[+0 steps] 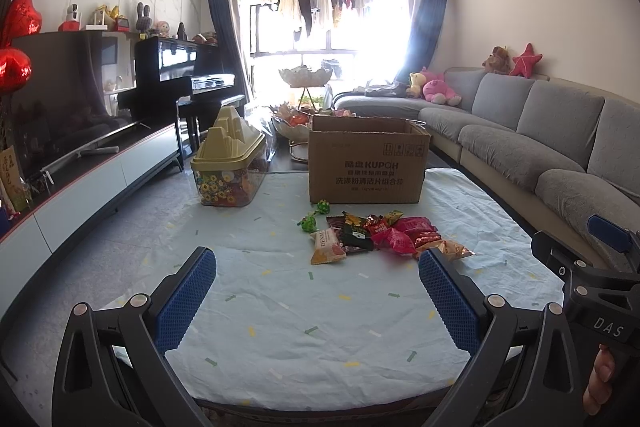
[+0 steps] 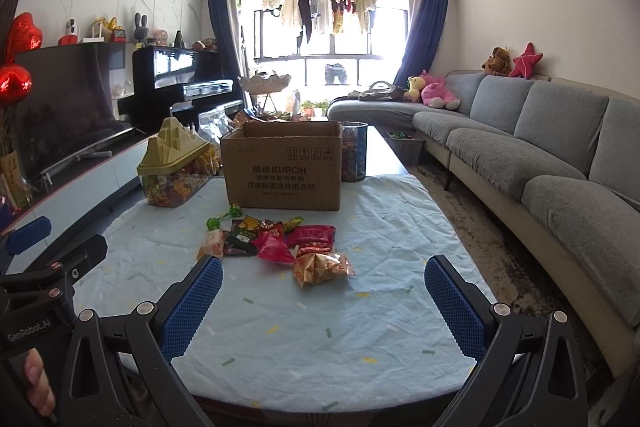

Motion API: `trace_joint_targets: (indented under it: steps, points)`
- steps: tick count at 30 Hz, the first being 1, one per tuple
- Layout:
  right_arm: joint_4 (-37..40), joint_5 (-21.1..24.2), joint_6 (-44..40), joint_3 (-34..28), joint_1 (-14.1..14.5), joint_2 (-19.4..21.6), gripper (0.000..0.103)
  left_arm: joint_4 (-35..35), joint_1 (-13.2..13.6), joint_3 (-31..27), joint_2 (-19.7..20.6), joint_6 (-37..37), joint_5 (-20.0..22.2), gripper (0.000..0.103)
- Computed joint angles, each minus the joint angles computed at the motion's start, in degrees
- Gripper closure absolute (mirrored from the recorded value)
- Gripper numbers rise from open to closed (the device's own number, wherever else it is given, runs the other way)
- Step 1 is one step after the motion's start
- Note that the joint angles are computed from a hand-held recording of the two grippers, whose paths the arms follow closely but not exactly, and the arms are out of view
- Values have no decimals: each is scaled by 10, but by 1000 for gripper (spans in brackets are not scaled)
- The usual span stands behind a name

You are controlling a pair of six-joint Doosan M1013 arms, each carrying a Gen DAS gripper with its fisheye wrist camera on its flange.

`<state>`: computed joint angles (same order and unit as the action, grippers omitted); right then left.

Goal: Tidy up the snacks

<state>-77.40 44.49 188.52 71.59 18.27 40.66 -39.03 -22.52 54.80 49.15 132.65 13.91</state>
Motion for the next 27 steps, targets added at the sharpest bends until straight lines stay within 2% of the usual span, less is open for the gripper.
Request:
trace_joint_targets:
  steps: [16, 27]
  points:
    - [4, 0, -7, -3, -1, 0, 0, 3, 0, 1, 0, -4, 1, 0]
    - [36, -3, -40, -19, 1, 4, 0, 48, 0, -15, 10, -53, 15, 0]
